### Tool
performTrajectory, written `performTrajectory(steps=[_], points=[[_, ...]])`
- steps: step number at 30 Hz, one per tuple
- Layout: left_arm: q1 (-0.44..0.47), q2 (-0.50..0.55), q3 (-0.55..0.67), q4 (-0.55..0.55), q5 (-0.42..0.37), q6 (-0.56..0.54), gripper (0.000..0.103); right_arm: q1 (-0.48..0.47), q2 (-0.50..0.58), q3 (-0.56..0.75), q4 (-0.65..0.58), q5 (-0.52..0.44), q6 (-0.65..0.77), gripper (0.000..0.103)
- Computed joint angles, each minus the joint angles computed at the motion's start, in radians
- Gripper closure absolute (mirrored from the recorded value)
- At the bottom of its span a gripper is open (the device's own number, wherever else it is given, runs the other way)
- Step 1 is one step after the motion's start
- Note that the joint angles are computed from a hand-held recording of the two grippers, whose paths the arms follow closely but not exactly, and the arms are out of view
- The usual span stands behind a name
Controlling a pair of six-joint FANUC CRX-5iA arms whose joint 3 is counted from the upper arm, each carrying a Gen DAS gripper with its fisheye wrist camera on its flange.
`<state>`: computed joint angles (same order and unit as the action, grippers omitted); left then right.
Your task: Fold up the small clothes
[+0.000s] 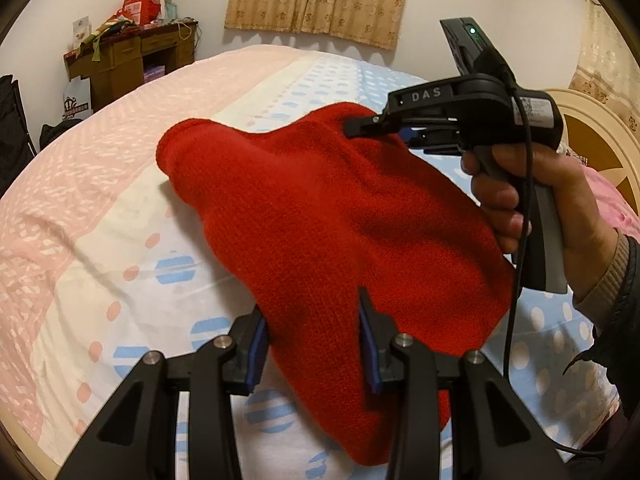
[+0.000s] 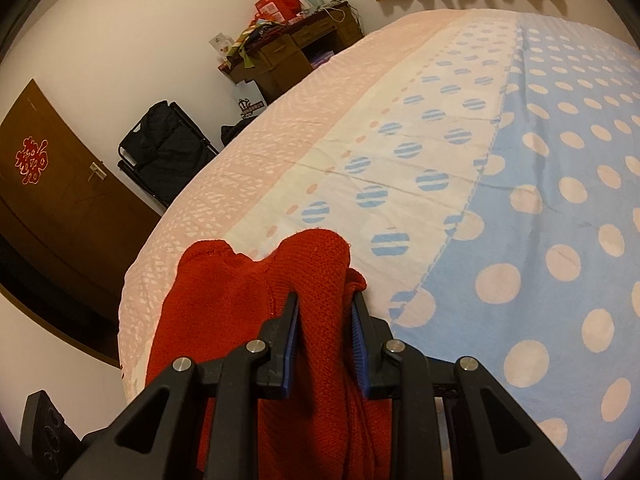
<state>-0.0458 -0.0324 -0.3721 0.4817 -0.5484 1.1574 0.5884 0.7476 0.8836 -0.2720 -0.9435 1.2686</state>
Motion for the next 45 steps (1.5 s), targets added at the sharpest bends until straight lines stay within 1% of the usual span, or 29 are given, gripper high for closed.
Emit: performTrajectory(steps=[4, 8, 13, 15, 17, 21, 23, 26, 28, 30, 32, 33, 34, 35, 37, 38, 39, 40, 41, 42, 43, 44, 45], points=[[-0.001, -0.008, -0.015, 0.014, 0.012, -0.011, 0.062, -0.001, 0.01, 0.008, 0.009, -0.012, -0.012, 0.079], [0.0, -0.009, -0.021, 0.022, 0.021, -0.015, 0.06, 0.011, 0.017, 0.008, 0.05, -0.014, -0.021, 0.079], [-0.003, -0.011, -0.027, 0.011, 0.032, 0.0, 0.057, 0.004, 0.029, 0.021, 0.044, -0.024, -0.038, 0.079], [-0.003, -0.015, -0.019, -0.014, 0.025, 0.03, 0.053, 0.001, 0.025, 0.017, 0.032, -0.019, -0.032, 0.077], [-0.005, -0.017, -0.012, -0.04, 0.018, 0.061, 0.048, 0.0, 0.017, 0.007, 0.03, -0.012, -0.03, 0.073], [-0.01, -0.032, -0.001, -0.109, 0.014, 0.109, 0.044, -0.001, -0.016, -0.039, 0.037, 0.017, -0.043, 0.071], [-0.015, -0.04, 0.008, -0.159, 0.014, 0.142, 0.041, 0.009, -0.044, -0.082, 0.076, 0.044, -0.055, 0.071], [-0.015, -0.048, 0.015, -0.185, 0.012, 0.147, 0.041, 0.018, -0.095, -0.148, 0.097, 0.079, -0.049, 0.071], [-0.013, -0.05, 0.021, -0.199, 0.007, 0.159, 0.04, 0.027, -0.145, -0.216, 0.102, 0.118, -0.036, 0.07], [-0.008, -0.048, 0.034, -0.212, 0.0, 0.18, 0.038, 0.044, -0.212, -0.311, 0.125, 0.174, -0.021, 0.07], [-0.002, -0.048, 0.049, -0.239, -0.004, 0.209, 0.034, 0.07, -0.288, -0.43, 0.174, 0.259, -0.023, 0.07], [0.002, -0.048, 0.052, -0.243, 0.003, 0.212, 0.033, 0.076, -0.32, -0.47, 0.157, 0.287, 0.0, 0.07], [0.008, -0.049, 0.059, -0.256, 0.011, 0.226, 0.028, 0.077, -0.345, -0.493, 0.11, 0.302, 0.042, 0.07], [0.007, -0.044, 0.072, -0.28, 0.016, 0.253, 0.024, 0.077, -0.358, -0.502, 0.069, 0.303, 0.081, 0.07], [0.015, -0.036, 0.089, -0.336, 0.036, 0.326, 0.023, 0.081, -0.36, -0.493, 0.002, 0.257, 0.165, 0.07], [0.015, -0.024, 0.104, -0.373, 0.039, 0.363, 0.022, 0.089, -0.356, -0.494, 0.015, 0.242, 0.161, 0.07], [0.01, 0.001, 0.14, -0.434, 0.013, 0.412, 0.022, 0.103, -0.348, -0.501, 0.066, 0.226, 0.123, 0.07], [0.005, 0.021, 0.161, -0.468, -0.007, 0.435, 0.021, 0.119, -0.334, -0.508, 0.143, 0.198, 0.051, 0.07], [0.0, 0.044, 0.188, -0.513, -0.036, 0.472, 0.021, 0.126, -0.325, -0.515, 0.191, 0.176, -0.004, 0.07], [-0.002, 0.051, 0.192, -0.531, -0.045, 0.492, 0.021, 0.125, -0.328, -0.535, 0.207, 0.175, -0.038, 0.07], [-0.006, 0.046, 0.181, -0.541, -0.039, 0.499, 0.019, 0.119, -0.338, -0.555, 0.193, 0.2, -0.036, 0.07], [-0.018, 0.047, 0.182, -0.585, -0.034, 0.515, 0.016, 0.115, -0.347, -0.574, 0.182, 0.225, -0.034, 0.07], [-0.029, 0.047, 0.186, -0.624, -0.028, 0.538, 0.015, 0.115, -0.351, -0.585, 0.186, 0.242, -0.035, 0.07]])
